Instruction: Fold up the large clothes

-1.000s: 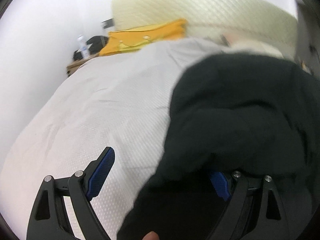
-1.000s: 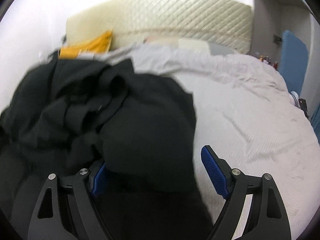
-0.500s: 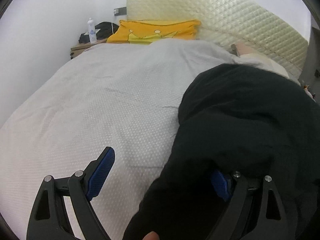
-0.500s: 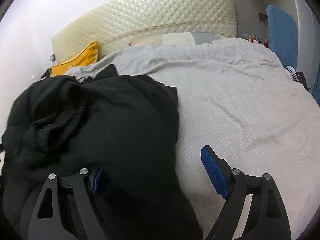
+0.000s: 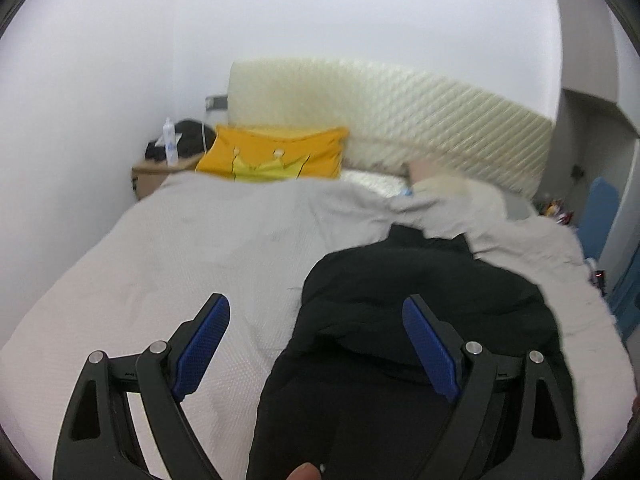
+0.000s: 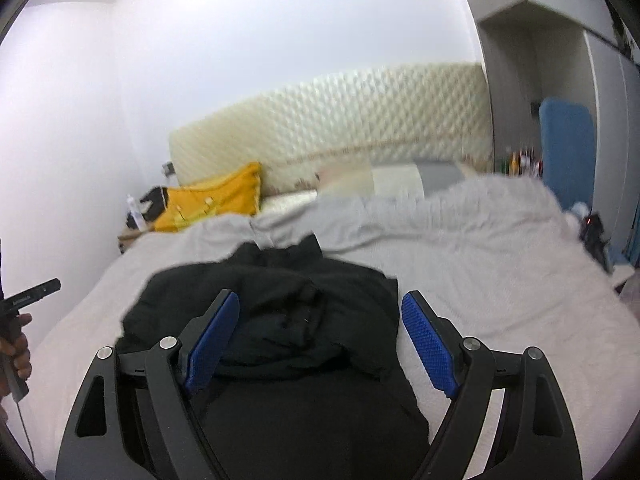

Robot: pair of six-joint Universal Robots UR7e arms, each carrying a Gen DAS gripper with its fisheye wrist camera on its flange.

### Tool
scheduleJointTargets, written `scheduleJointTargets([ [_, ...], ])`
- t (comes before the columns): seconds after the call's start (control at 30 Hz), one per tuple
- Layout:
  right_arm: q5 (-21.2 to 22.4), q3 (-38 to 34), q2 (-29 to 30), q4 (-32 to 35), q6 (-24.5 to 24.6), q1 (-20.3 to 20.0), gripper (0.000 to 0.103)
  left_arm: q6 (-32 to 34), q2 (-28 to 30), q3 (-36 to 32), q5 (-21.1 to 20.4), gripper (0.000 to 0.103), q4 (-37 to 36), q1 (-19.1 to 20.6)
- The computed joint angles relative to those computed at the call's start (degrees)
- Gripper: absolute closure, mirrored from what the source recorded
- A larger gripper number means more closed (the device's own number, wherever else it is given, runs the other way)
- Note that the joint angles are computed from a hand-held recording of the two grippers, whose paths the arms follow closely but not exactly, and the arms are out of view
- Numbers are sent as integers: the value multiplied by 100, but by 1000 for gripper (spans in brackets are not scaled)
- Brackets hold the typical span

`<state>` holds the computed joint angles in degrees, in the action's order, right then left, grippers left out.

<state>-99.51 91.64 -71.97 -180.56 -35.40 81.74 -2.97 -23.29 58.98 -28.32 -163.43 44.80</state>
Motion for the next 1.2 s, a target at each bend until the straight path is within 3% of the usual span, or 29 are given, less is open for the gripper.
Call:
scheduleJointTargets([
  [0.17,-50,828,-659,-302,-33,213,20,-375,-693,1153,96,14,-227,-471],
  [0.4,-184,1799,-1349,-227,102,119,20,-1725,-1484,2447,-96,14,685,-768],
  [0.57,-226,2243,-1740,245,241,-124,20,-2524,-1900,3102,-840,14,1438,-635],
  [0.87,182,2356,-2304,2442,1149,-947,20,-3220,-2284,3561,-2302,14,2158,63],
  [0.97,181,2270,-2237,2851,1280,-1147,20,-3346,-2301,3553,-3004,14,2314,418],
  [1.2,165,1965,-1951,3341,1635,-1460,20,-3339,-1988,3355,-3949,14,2334,1042],
])
